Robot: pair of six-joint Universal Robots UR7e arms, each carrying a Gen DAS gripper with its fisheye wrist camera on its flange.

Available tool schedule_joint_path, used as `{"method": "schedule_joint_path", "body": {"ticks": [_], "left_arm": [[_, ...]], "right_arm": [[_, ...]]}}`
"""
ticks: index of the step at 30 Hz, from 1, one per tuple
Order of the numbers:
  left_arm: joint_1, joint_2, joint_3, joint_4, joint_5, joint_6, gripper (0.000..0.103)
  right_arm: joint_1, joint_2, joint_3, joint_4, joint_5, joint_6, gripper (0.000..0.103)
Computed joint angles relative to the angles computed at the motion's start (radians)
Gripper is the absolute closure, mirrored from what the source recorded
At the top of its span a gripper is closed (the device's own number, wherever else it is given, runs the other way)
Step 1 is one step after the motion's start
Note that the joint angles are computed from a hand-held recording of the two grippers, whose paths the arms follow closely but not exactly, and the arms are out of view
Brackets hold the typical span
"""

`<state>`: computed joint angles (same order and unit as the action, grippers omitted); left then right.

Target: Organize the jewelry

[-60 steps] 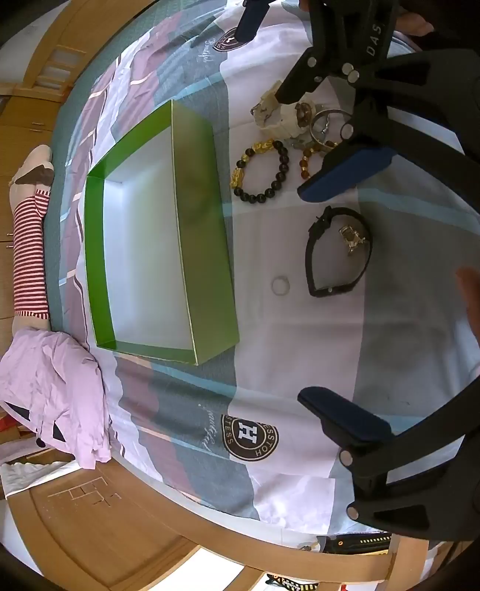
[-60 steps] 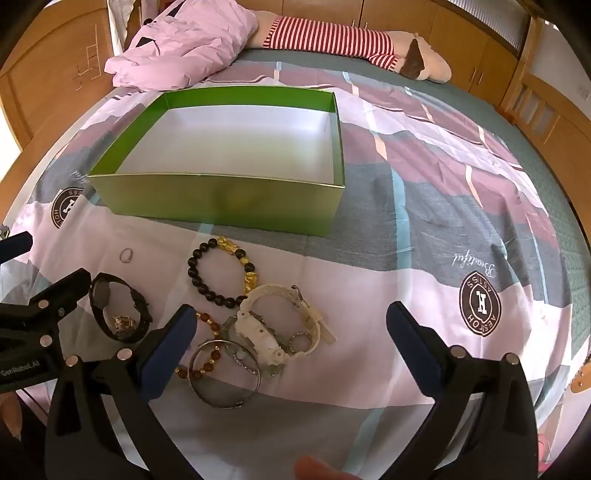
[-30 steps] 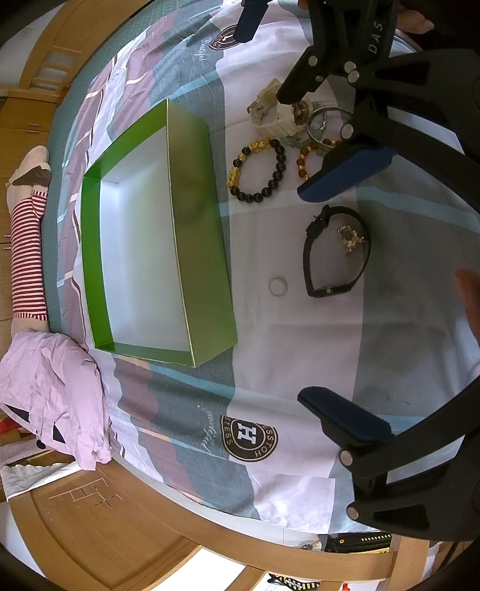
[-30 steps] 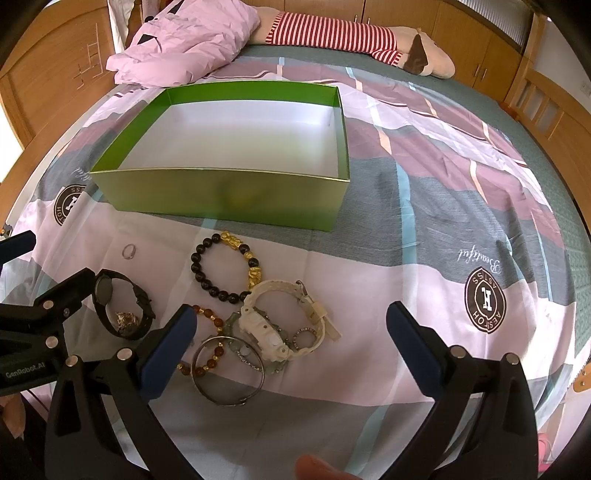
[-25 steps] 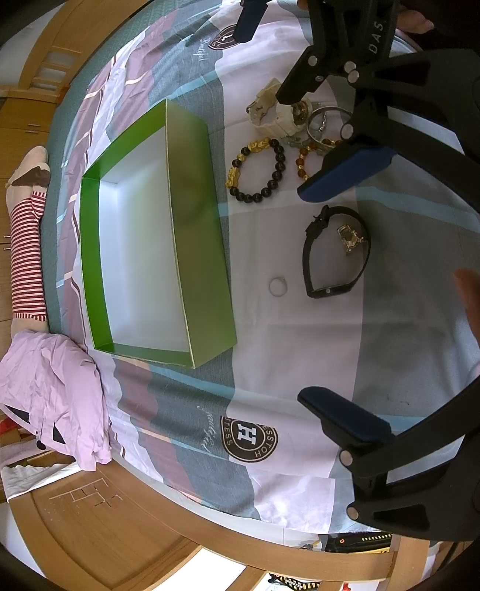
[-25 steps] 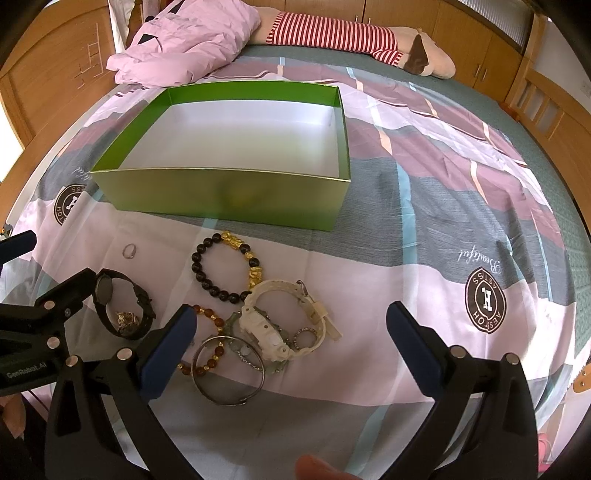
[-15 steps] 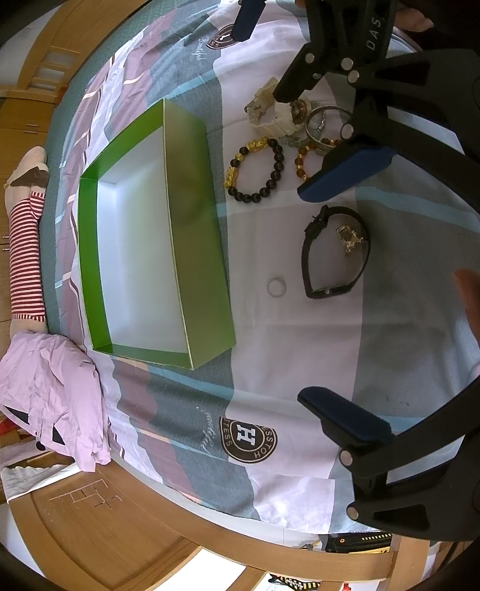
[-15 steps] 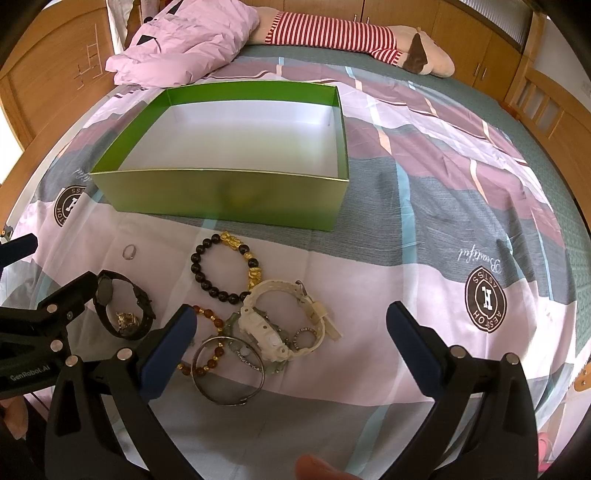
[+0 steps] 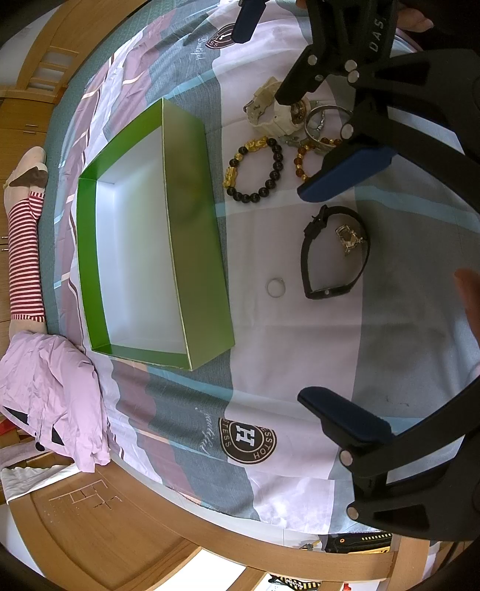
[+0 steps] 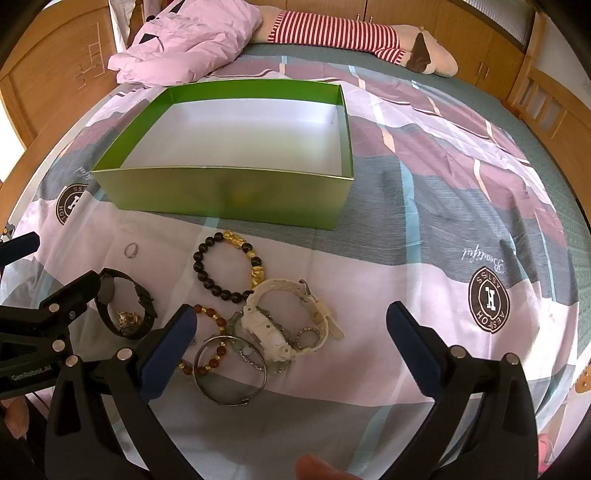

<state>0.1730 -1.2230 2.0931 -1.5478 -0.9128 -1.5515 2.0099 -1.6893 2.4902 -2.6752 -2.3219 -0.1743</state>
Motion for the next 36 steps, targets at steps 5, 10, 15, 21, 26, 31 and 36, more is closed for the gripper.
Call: {"method": "schedule_joint_path", "body": {"ticks": [5,10,15,21,26,31,36], "left_arm": [[0.000,0.001,-0.001,0.002,0.000,-0.001,0.002],[0.001,0.001,-0.003,0.003,0.000,0.000,0.002],[0.001,0.001,-0.003,0.002,-0.001,0.001,0.002],[0.001,0.002,-0.002,0.002,-0.001,0.001,0.002],[-0.001,-0.009,0.006,0.015,0.017,-0.023,0.002],[0.000,-0.089,0.055,-0.039,0.040,-0.051,0.002],[0.040,-0.105,0.074,-0.132,-0.025,0.016,0.037]], "right_arm": [[0.000,0.000,0.000,-0.001,0.000,-0.003,0.001],[0.000,0.001,0.002,-0.006,0.002,-0.005,0.001],[-0.003,0.002,0.003,-0.009,0.004,-0.008,0.001],[-0.005,0.003,0.005,-0.016,0.006,-0.013,0.001],[0.025,0.051,0.018,-0.135,-0.103,-0.045,0.001],[-0.039,0.021,-0.008,-0.171,-0.101,-0.074,0.006],[-0.105,-0.025,-0.039,0.012,-0.026,-0.016,0.049]]}}
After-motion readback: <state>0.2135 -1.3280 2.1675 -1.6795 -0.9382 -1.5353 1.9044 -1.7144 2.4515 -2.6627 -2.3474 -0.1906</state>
